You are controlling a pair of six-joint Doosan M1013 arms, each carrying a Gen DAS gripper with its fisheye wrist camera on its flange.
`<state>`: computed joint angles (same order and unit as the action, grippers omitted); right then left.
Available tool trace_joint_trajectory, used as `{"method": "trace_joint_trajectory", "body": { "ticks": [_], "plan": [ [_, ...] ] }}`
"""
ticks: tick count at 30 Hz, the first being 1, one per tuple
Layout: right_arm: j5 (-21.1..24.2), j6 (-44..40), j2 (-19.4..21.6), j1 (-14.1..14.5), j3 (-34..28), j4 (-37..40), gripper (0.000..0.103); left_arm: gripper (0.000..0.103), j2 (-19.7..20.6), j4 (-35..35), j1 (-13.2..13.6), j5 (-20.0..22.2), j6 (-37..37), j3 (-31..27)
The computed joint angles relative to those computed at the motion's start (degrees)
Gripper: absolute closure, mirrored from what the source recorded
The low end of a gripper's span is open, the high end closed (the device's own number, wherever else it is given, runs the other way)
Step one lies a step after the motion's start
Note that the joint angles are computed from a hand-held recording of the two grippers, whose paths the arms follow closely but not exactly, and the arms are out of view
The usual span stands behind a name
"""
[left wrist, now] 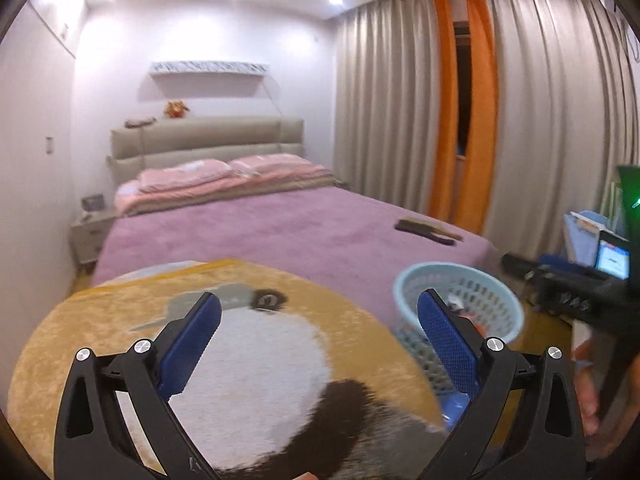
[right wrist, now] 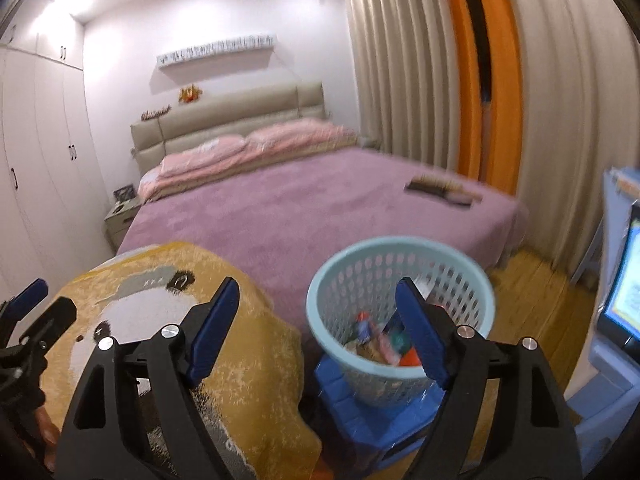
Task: Collect trash
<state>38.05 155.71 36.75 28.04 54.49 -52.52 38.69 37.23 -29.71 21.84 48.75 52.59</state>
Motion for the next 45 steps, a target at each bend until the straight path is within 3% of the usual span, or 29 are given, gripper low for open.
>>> {"method": "trace_joint_trajectory", "body": {
  "ticks": [2,5,10,12,15,24,35,45],
  "plan": [
    [0.27,6.29,-0.44,0.85,1.48,-7.71,0.024,0.007,-0.52,9.95,0.12,-1.53,-10.43,2.19],
    [3.63,13.87,-0.29,2.12,2.32,-17.74,0.02,0.007,-0.09,14.05,0.57,-1.35,-15.95,2.6],
    [3.45,12.63,0.1,2.24,1.86,-15.76,0.017,0.007,0.57,19.59,0.9,-0.61,-22.8,3.11],
    [3.51,12.09,0.44,2.22,1.51,-14.56,0.017,0.007,0.99,17.03,0.86,1.16,-20.05,2.23],
    [4.55,12.97,1.08,2.3,1.24,-14.9,0.017,0.007,0.61,23.38,0.35,2.23,-24.75,3.21],
    [3.43,10.81,1.55,2.33,1.27,-14.0,0.017,0.007,0.77,17.46,0.66,2.95,-21.09,2.73],
    [1.75,8.18,1.43,2.03,1.41,-10.45,0.017,0.007,1.48,15.63,0.31,5.93,-18.02,1.43],
    [1.47,8.04,1.59,1.85,1.29,-9.71,0.017,0.007,1.33,14.69,0.5,5.76,-18.33,1.51]
  ]
}}
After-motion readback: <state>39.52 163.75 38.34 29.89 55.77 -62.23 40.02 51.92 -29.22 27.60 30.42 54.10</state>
